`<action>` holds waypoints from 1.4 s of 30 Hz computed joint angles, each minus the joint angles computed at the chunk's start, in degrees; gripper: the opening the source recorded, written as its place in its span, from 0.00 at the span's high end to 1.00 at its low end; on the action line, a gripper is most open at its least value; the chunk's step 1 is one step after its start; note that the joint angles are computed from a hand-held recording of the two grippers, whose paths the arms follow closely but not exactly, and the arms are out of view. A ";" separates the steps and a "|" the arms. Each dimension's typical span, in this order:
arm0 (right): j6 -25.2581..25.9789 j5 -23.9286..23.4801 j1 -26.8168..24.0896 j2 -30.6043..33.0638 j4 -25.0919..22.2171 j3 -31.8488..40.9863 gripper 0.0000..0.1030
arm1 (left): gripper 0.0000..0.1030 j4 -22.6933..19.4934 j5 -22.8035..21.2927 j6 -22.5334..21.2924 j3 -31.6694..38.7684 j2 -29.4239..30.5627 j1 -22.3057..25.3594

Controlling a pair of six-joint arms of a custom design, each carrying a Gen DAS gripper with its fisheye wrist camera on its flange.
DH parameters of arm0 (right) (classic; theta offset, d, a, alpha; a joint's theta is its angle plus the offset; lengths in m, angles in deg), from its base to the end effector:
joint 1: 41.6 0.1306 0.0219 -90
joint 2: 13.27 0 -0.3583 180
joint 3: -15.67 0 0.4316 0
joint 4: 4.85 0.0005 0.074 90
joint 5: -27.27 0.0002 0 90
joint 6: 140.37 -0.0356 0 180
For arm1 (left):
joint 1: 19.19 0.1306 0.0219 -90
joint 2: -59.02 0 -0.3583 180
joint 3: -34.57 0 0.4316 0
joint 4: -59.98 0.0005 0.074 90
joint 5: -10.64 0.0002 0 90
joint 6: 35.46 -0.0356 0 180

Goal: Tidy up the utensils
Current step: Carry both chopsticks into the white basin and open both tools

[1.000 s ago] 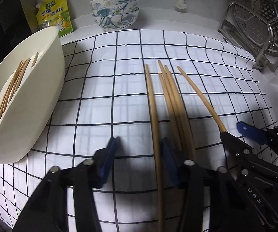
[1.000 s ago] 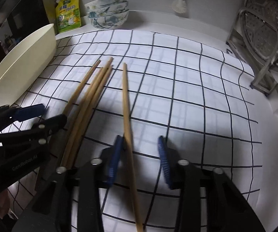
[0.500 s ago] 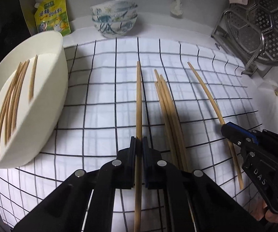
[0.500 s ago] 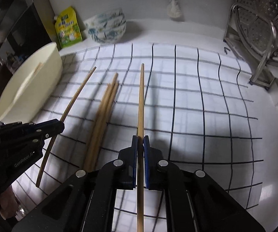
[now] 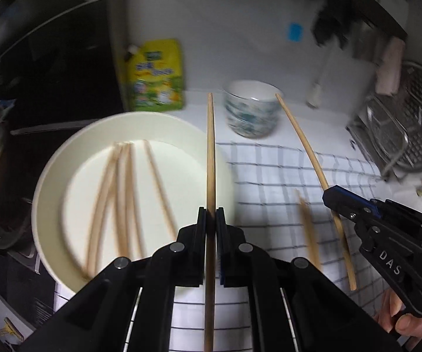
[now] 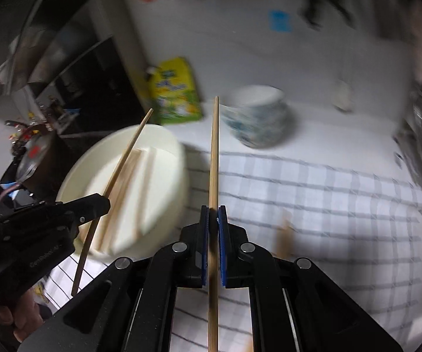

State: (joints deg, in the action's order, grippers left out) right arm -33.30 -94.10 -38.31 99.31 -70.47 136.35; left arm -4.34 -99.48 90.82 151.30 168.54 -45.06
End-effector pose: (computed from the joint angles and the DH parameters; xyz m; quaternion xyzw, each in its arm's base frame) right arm 0.6406 0.0549 0.4341 -0.2378 0.8964 0.2254 0.2984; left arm 0.5702 -0.2634 0.4322 -0.1349 0.9360 -0.0004 0.3252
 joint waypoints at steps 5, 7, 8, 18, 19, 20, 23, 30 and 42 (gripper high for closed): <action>-2.37 0.52 6.29 3.57 -1.56 4.86 0.94 | 0.93 0.72 -1.68 -1.39 -4.93 -3.72 4.34; -3.37 1.03 8.47 5.49 -2.34 7.03 0.94 | 0.93 1.00 -1.14 -2.56 -6.39 -4.33 6.39; -3.80 1.40 9.57 6.41 -2.75 8.00 0.94 | 0.93 1.12 -0.59 -3.09 -6.93 -4.40 7.19; -7.15 4.86 14.58 12.53 -6.24 13.37 0.94 | 0.93 2.91 4.88 -6.38 -9.76 -3.00 11.85; -7.48 5.25 14.73 13.31 -6.95 14.11 0.94 | 0.93 2.97 5.19 -6.74 -9.74 -2.78 12.02; -7.81 5.56 14.86 13.82 -7.37 14.53 0.94 | 0.93 3.01 5.56 -7.09 -9.68 -2.54 12.24; -8.79 6.77 15.05 15.11 -8.60 15.91 0.94 | 0.93 2.99 6.97 -7.60 -9.71 -2.02 13.03; -10.48 7.76 14.83 14.67 -7.49 15.42 0.86 | 0.64 3.02 6.81 -7.33 -10.03 -2.46 13.69; -9.40 7.11 13.90 10.88 -6.15 11.33 0.77 | 0.44 3.43 5.77 -4.87 -12.61 -6.05 13.37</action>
State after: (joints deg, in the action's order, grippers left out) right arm -42.70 -86.99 -24.40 110.19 -76.62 147.68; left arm -0.91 -93.71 85.94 138.70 162.50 -31.69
